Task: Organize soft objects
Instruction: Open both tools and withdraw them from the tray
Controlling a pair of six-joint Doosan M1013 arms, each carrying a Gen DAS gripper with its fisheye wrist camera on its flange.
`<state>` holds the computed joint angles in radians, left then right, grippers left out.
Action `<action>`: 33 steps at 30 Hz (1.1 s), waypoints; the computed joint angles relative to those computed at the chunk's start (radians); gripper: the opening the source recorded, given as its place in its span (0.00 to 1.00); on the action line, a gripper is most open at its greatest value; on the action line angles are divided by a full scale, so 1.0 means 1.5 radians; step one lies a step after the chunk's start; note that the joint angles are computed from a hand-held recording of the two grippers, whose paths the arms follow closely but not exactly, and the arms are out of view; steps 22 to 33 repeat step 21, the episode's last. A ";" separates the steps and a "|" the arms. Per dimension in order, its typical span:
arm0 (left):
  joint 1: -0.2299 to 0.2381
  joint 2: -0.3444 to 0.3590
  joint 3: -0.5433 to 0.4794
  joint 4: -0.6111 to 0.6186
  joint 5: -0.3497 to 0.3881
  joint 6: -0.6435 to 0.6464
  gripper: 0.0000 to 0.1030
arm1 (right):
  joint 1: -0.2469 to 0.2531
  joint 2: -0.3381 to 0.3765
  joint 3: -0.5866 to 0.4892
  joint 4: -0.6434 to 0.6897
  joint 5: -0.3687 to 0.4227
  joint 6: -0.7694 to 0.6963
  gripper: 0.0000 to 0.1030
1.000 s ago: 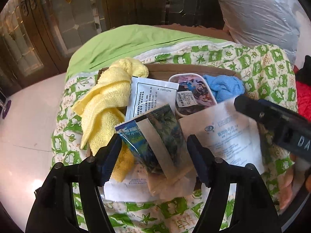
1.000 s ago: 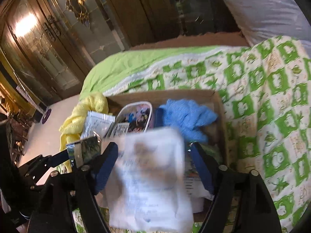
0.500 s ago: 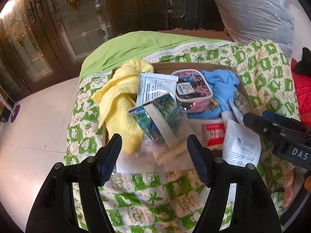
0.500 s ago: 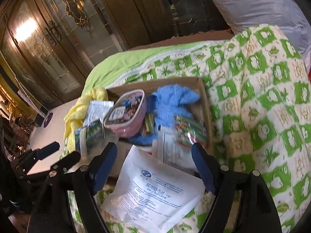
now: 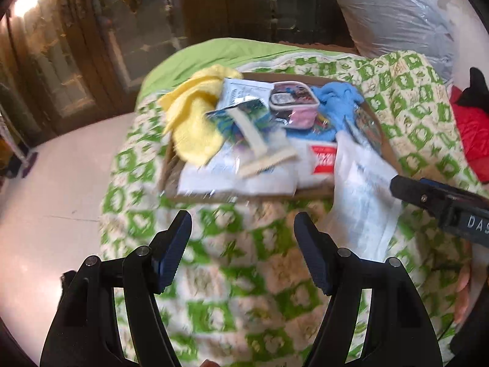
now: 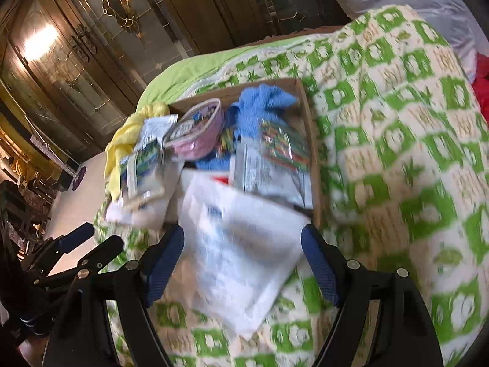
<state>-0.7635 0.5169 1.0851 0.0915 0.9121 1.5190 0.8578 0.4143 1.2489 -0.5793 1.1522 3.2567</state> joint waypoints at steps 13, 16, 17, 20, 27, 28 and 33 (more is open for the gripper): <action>-0.018 -0.079 0.100 0.109 -0.068 -0.120 0.69 | 0.059 0.031 -0.042 -0.100 0.111 -0.016 0.79; -0.024 -0.093 0.116 0.125 -0.084 -0.134 0.75 | 0.076 0.038 -0.055 -0.143 0.136 -0.019 0.79; -0.025 -0.097 0.119 0.124 -0.087 -0.134 0.75 | 0.080 0.040 -0.058 -0.154 0.142 -0.020 0.79; -0.029 -0.108 0.131 0.128 -0.094 -0.137 0.75 | 0.088 0.043 -0.066 -0.171 0.153 -0.026 0.79; -0.030 -0.111 0.134 0.125 -0.091 -0.136 0.75 | 0.088 0.044 -0.067 -0.169 0.152 -0.026 0.79; -0.030 -0.111 0.134 0.125 -0.091 -0.136 0.75 | 0.088 0.044 -0.067 -0.169 0.152 -0.026 0.79; -0.030 -0.111 0.134 0.125 -0.091 -0.136 0.75 | 0.088 0.044 -0.067 -0.169 0.152 -0.026 0.79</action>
